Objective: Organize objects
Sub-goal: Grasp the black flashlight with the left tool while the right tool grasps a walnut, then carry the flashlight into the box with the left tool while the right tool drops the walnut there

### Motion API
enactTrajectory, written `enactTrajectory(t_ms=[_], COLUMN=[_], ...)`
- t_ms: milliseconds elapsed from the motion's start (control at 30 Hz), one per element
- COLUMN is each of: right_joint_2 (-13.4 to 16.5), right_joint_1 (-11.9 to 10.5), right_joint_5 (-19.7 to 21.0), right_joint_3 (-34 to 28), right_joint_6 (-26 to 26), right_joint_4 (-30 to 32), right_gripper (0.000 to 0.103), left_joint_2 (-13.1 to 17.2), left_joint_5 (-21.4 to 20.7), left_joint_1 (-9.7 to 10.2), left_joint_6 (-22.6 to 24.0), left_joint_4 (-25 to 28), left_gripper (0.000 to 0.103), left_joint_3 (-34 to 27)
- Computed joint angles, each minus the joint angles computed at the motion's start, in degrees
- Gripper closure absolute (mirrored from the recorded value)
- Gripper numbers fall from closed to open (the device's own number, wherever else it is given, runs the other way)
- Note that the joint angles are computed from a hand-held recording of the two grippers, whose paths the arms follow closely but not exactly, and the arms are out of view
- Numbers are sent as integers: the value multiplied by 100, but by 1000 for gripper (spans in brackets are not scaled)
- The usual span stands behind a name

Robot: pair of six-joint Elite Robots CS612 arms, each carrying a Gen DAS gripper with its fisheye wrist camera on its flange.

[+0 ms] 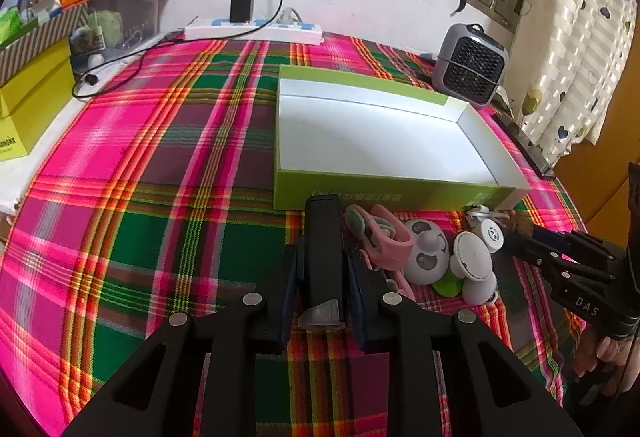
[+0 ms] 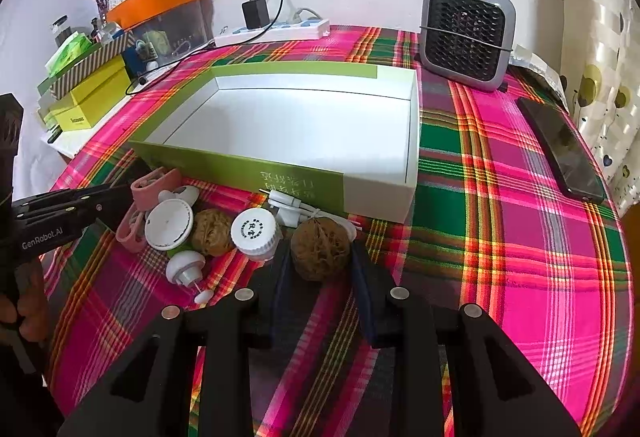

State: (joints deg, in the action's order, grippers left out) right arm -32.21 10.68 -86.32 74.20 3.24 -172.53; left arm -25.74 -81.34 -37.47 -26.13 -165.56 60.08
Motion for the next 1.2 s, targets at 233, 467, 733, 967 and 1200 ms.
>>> enactTrajectory(t_ms=[233,467,733,967,1200], right_joint_2=[-102,-137,-65,78,256], right_joint_1=[14,42,71,58,40], right_joint_5=[3,49,135,203,236], right_joint_3=[169,180,-30,-366,-762], right_joint_6=[7,-89,-227,-301,-369], right_joint_4=[-322,-502,-463,-279,11], right_gripper=[73,73,73,73,73], left_joint_2=[-122,-130,44,275,538], left_joint_5=[52,18,-95,-181,-190], left_joint_1=[-50,-88,-120,-113,-88], left_joint_6=[162,390,626,848,1013], left_joint_4=[-324,-453,-310,-12,377], left_gripper=[82,82,81,81,81], left_joint_3=[174,113,-298,-811,-1407])
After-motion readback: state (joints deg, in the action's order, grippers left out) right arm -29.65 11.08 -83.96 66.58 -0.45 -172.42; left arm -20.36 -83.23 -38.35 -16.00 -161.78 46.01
